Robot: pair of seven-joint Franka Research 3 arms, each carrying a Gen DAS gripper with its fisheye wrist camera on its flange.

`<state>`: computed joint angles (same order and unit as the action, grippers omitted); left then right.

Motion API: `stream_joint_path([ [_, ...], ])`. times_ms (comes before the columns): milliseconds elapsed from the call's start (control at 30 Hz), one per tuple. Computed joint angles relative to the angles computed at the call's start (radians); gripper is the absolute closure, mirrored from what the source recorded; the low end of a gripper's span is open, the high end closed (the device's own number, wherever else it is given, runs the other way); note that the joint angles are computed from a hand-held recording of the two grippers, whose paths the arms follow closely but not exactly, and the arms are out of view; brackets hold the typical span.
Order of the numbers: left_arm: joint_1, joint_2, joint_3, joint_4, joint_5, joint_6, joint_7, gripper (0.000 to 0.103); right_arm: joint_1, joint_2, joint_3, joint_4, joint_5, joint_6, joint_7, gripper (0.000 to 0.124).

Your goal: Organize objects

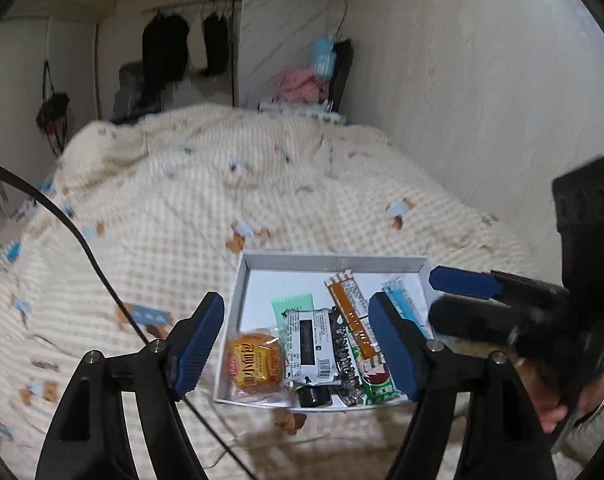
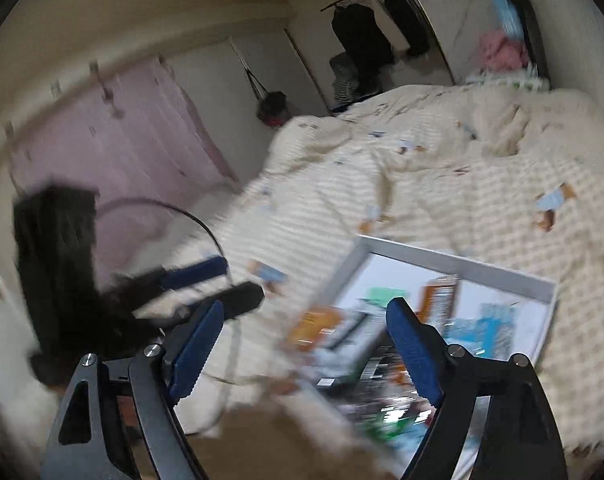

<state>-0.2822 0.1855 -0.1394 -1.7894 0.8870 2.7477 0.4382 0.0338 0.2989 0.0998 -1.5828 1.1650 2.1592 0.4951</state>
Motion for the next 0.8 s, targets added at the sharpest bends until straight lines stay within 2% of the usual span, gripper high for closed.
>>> stream_joint_path([
  [100,-0.011,-0.086,-0.003,-0.066,0.091,-0.031,-0.054,0.022,0.003,-0.084,-0.015,-0.062,-0.027,0.015,0.008,0.039],
  [133,-0.022,-0.123,-0.009,-0.090,0.173,-0.089,-0.126,0.022,0.005,-0.118,-0.023,-0.094,-0.029,0.025,-0.002,0.039],
  [200,-0.025,-0.158,-0.042,-0.112,0.245,-0.219,-0.199,0.019,0.013,-0.197,-0.042,-0.175,-0.020,0.063,-0.018,0.039],
  [233,-0.021,-0.179,-0.056,-0.137,0.260,-0.255,-0.217,0.019,0.018,-0.228,-0.053,-0.209,-0.010,0.079,-0.025,0.039],
  [267,-0.011,-0.198,-0.064,-0.165,0.257,-0.244,-0.225,0.019,0.023,-0.270,-0.064,-0.256,0.009,0.098,-0.040,0.033],
  [333,0.014,-0.226,-0.069,-0.225,0.196,-0.176,-0.200,0.019,0.038,-0.327,-0.086,-0.329,0.053,0.138,-0.097,0.022],
  [400,0.033,-0.226,-0.075,-0.258,0.124,-0.124,-0.168,0.018,0.060,-0.371,-0.098,-0.395,0.083,0.209,-0.172,0.022],
  [533,0.049,-0.164,-0.082,-0.279,0.063,-0.098,-0.246,0.018,0.115,-0.404,-0.105,-0.501,0.222,0.399,-0.395,0.022],
  [567,0.055,-0.134,-0.079,-0.280,-0.028,-0.065,-0.175,0.018,0.133,-0.401,-0.100,-0.530,0.346,0.481,-0.538,0.022],
  [600,0.058,-0.117,-0.079,-0.280,-0.107,-0.053,-0.104,0.018,0.151,-0.395,-0.096,-0.549,0.426,0.556,-0.629,0.022],
  [633,0.078,-0.081,-0.097,-0.266,-0.231,-0.057,0.008,0.018,0.159,-0.377,-0.088,-0.555,0.436,0.611,-0.651,0.022],
  [667,0.063,-0.067,-0.084,-0.263,-0.287,-0.066,0.051,0.018,0.162,-0.350,-0.085,-0.548,0.379,0.622,-0.602,0.022],
  [733,0.053,-0.042,-0.079,-0.250,-0.338,-0.080,0.087,0.018,0.148,-0.295,-0.093,-0.509,0.148,0.523,-0.379,0.022],
  [767,0.049,-0.036,-0.074,-0.245,-0.352,-0.082,0.096,0.018,0.144,-0.284,-0.092,-0.496,0.109,0.501,-0.344,0.022],
  [800,0.043,-0.039,-0.069,-0.247,-0.352,-0.082,0.095,0.018,0.145,-0.281,-0.085,-0.497,0.099,0.514,-0.340,0.022],
])
